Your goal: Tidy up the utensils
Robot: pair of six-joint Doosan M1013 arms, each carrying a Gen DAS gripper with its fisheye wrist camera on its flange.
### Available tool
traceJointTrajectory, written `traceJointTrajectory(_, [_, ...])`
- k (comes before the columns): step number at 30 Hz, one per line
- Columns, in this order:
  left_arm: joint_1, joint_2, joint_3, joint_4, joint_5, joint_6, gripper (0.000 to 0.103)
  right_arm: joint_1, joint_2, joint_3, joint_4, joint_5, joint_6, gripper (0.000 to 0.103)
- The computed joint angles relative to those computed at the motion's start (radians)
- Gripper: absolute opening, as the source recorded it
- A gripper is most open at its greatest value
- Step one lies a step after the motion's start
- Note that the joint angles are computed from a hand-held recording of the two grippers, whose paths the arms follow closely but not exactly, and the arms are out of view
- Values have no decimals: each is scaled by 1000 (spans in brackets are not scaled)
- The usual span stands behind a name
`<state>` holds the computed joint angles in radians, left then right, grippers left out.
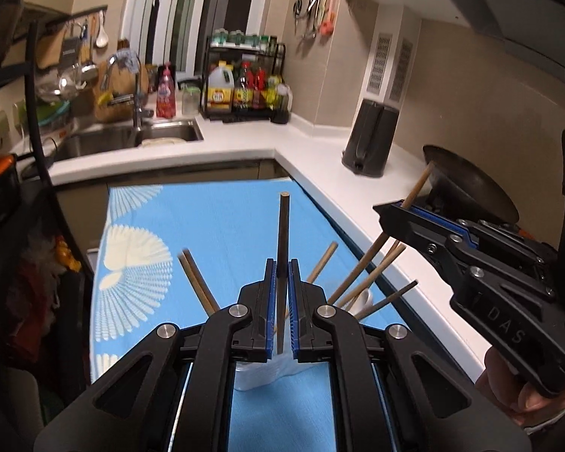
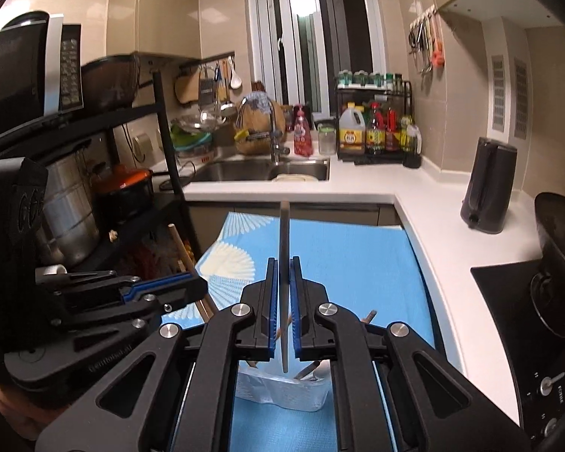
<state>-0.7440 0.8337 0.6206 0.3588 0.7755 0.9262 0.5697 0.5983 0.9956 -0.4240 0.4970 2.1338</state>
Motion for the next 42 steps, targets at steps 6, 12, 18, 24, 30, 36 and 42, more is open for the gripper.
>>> traceJointTrajectory(6, [-4, -19, 30, 57, -16, -59, 26, -5, 4, 1, -17, 31, 32, 27])
traceJointTrajectory(12, [-18, -59, 73, 156, -33, -144, 34, 7, -46, 62, -142, -9, 135, 29])
traceJointTrajectory(18, [-61, -165, 245, 415, -90, -374, 67, 37, -140, 197, -441, -77, 396, 49])
traceJointTrajectory(24, [-117, -237, 469, 721, -103, -739, 88, 78, -220, 396, -889, -77, 920, 83])
traceJointTrajectory(30, [-141, -209, 536, 764, -54, -869, 93, 84, -216, 474, -906, -42, 964, 95])
traceJointTrajectory(36, [-142, -174, 515, 772, -11, -877, 94, 73, -194, 531, -1048, -38, 1085, 95])
traceJointTrajectory(42, [-142, -155, 508, 737, -5, -864, 94, 55, -179, 553, -1045, -67, 1132, 95])
